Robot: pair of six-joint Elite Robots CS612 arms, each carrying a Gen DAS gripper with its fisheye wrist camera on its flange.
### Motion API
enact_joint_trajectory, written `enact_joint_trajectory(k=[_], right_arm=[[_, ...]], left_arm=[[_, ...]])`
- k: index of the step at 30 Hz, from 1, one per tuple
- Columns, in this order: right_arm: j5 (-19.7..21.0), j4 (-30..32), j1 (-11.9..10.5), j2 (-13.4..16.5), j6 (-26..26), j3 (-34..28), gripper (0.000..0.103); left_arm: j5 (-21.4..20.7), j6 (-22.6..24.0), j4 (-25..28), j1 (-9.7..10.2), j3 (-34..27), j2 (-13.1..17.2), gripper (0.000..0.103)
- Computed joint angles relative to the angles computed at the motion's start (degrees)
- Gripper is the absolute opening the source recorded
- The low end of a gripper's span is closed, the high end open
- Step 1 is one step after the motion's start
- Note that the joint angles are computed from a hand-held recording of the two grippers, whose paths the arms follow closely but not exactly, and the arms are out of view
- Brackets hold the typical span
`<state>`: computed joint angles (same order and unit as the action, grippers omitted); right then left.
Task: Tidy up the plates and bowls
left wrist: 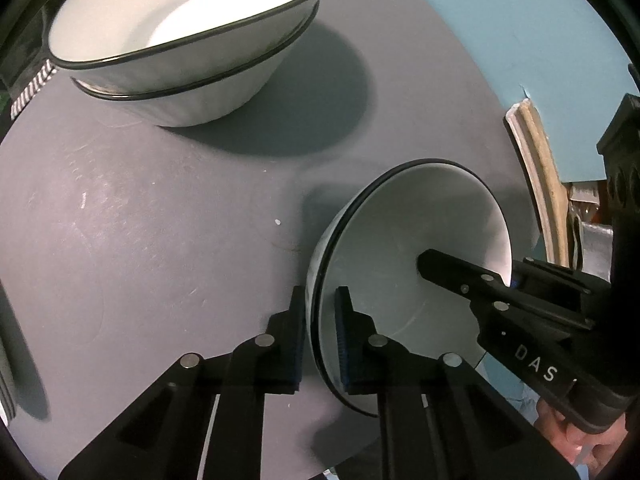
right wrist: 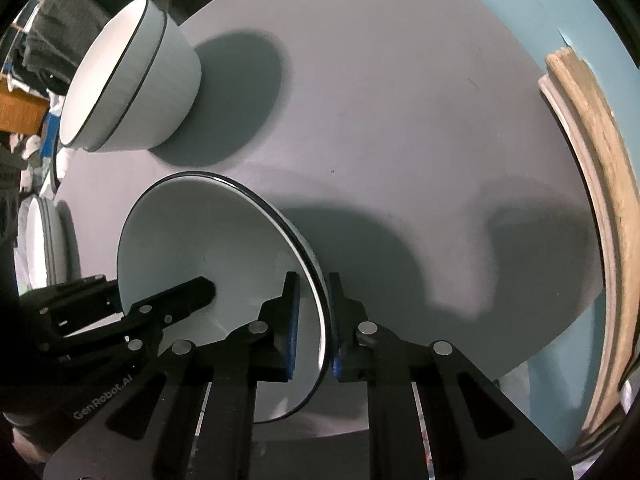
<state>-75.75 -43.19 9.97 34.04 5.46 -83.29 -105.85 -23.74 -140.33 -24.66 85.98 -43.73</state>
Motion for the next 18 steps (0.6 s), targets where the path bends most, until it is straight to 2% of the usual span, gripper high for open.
enact_joint_trajectory(k=[5, 11, 18], right_arm=[[-0.89, 0.14, -0.15, -0.30, 0.44, -0.17, 0.007], [-1.76, -0.22, 0.39, -1.24, -0.42, 0.54, 0.007], [-1.71, -0.28, 0.81, -3.41, -2.28, 2.04, 0.007]], left_arm=[[1.64, -0.91, 0.30, -0.58, 0.29, -0.30, 0.011], [1.99, -2.43, -0.75, -0.96, 2.31, -1.36, 0.011], [2.37, -5.60, -3.13, -0.36, 4.77, -3.71, 0.011]])
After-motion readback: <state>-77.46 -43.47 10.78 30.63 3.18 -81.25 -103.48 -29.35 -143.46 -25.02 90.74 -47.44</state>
